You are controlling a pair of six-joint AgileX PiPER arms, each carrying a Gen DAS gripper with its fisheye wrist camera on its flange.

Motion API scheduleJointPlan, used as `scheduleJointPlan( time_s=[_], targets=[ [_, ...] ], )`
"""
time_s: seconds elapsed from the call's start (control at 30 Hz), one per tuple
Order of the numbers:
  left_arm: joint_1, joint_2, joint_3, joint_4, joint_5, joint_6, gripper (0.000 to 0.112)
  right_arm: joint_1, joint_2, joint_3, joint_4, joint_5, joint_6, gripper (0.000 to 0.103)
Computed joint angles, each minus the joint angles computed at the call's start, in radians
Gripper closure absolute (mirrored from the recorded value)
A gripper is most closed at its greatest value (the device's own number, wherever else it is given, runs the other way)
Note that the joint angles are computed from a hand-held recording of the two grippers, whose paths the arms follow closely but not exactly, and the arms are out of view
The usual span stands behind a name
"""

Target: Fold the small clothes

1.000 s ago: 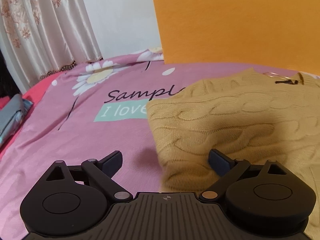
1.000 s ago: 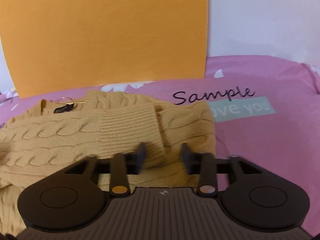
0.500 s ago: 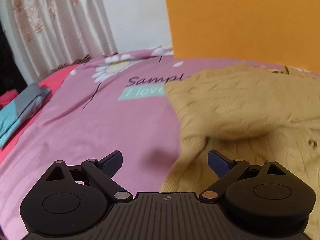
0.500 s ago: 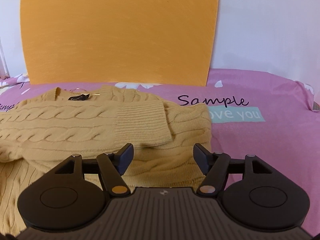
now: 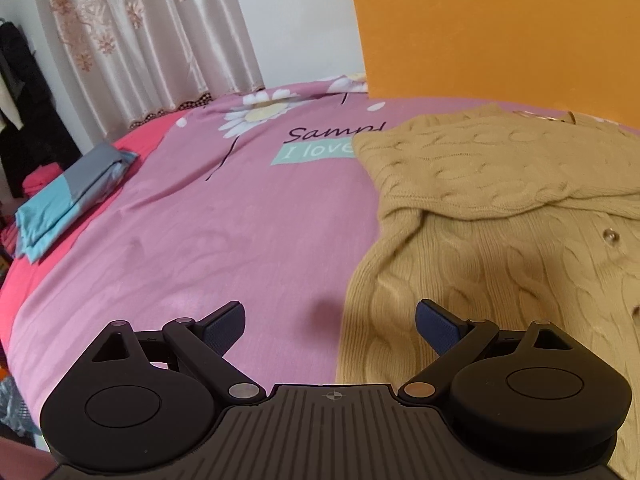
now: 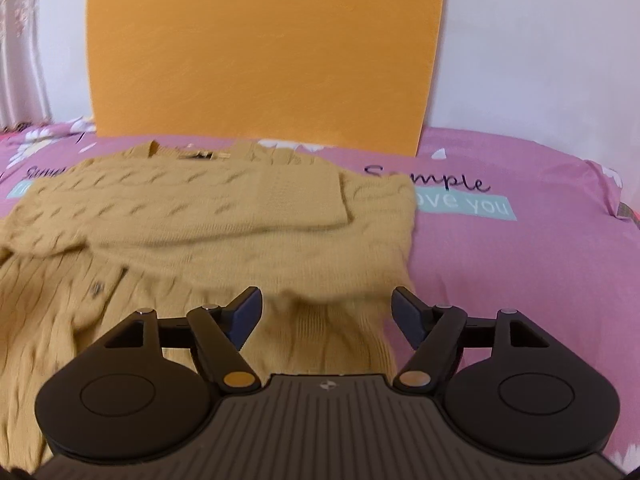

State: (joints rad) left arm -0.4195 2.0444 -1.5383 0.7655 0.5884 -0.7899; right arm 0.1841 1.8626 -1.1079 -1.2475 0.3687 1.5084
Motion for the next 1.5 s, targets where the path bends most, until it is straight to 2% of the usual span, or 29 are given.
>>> scheduleJointPlan(
  time_s=[0.43,0.53,0.63,0.7,0.77,0.93,1.5],
  targets=[
    [-0.02,-0.137,0.219,0.126,-0.042,-0.151,0.009,0.057,-0.167,0.283,-0.174,-0.022,0.231,0.026],
    [-0.02,-0.164,0.265,0.132,-0.048,-0.151,0.009,0.059,-0.208,0.325,-0.164,-0.042,0.23,0.026],
    [-0.002,-0.205,0.334,0.072,-0.085,-0.075,0.009,0.044,-0.256,0.373,-0.123,-0.1,0.196,0.024],
    [0.017,-0.231,0.389,0.046,-0.118,-0.04,0.009,0.041,-0.279,0.395,-0.016,-0.127,0.075,0.024],
    [0.044,-0.239,0.419,-0.033,-0.142,0.041,0.009,0.07,-0.277,0.394,0.045,-0.077,-0.01,0.024],
    [0.093,-0.265,0.469,-0.147,-0.196,0.127,0.009,0.168,-0.27,0.417,-0.112,0.045,0.097,0.022],
    [0.101,-0.285,0.484,-0.203,-0.186,0.148,0.009,0.238,-0.214,0.372,-0.14,0.112,0.101,0.022]
  ],
)
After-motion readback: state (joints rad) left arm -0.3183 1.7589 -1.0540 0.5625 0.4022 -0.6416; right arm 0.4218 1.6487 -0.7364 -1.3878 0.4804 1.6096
